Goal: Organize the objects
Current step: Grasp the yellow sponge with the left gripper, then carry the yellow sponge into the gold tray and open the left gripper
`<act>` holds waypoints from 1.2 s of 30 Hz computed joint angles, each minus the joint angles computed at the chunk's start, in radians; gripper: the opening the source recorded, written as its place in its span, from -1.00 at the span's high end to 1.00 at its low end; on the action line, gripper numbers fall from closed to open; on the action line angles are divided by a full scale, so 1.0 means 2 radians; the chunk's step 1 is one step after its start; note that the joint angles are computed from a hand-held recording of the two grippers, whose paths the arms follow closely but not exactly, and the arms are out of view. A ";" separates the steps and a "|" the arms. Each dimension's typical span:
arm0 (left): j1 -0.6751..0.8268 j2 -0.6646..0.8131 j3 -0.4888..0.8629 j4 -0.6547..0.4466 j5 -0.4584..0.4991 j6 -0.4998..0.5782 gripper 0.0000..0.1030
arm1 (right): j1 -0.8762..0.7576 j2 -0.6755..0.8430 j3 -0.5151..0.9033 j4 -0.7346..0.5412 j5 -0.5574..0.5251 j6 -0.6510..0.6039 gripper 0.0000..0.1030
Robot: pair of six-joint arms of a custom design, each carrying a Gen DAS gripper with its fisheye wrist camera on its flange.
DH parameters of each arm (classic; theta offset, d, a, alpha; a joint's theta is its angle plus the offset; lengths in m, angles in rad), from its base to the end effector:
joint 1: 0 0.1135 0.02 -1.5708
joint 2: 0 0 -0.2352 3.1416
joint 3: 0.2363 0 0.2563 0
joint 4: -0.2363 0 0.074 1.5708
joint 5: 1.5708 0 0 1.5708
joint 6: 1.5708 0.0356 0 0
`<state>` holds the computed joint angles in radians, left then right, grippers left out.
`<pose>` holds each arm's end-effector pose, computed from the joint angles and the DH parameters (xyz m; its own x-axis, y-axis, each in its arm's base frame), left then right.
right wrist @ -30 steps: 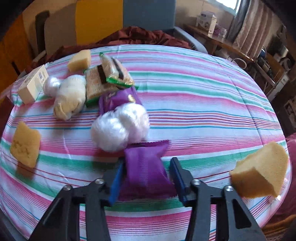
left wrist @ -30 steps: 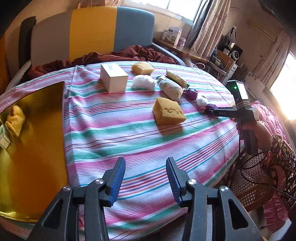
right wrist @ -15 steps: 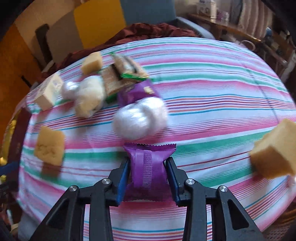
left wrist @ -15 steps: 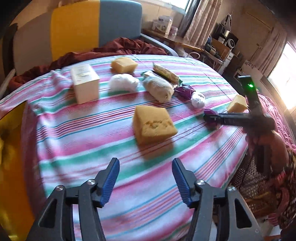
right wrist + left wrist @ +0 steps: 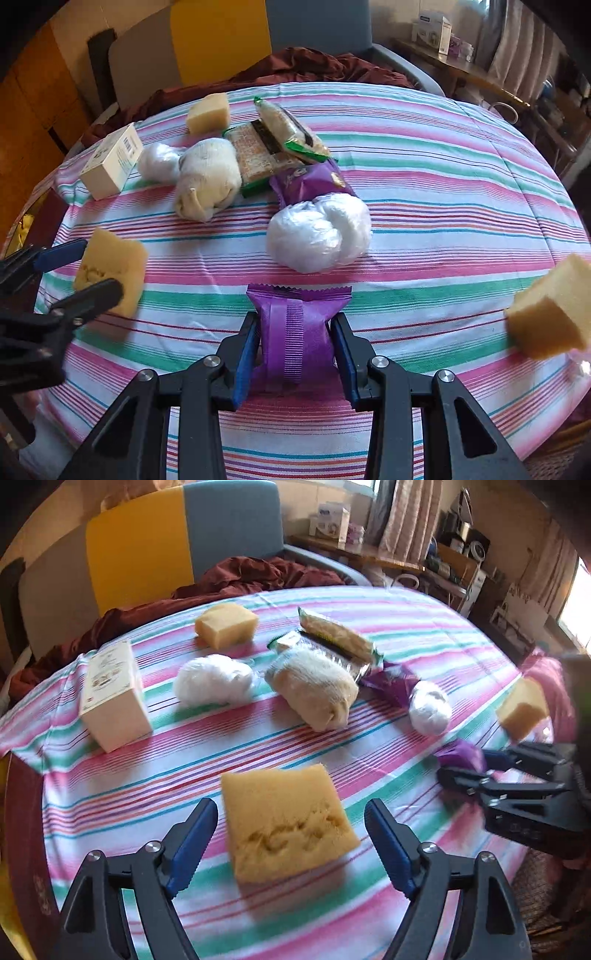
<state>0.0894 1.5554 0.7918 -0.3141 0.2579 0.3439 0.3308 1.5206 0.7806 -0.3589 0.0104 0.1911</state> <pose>0.2888 0.0168 0.1242 -0.8145 0.2543 -0.5214 0.3278 0.9433 -0.0519 0.2673 0.0914 0.1271 -0.8879 -0.1041 -0.4481 -0.1545 0.9850 0.0772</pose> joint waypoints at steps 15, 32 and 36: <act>0.056 0.021 -0.057 0.104 0.074 0.024 -0.43 | 0.041 -0.014 -0.006 0.024 0.040 -0.018 0.23; 0.137 -0.020 -0.082 0.066 0.137 0.060 -0.20 | 0.082 -0.012 -0.017 0.074 0.087 -0.021 0.23; 0.169 -0.036 -0.077 0.027 0.165 0.066 -0.20 | 0.086 -0.011 -0.019 0.076 0.093 -0.022 0.23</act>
<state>0.4279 1.4825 0.6370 -0.2596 0.5887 0.4751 0.5027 1.4984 0.7436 -0.2067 0.1960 0.1464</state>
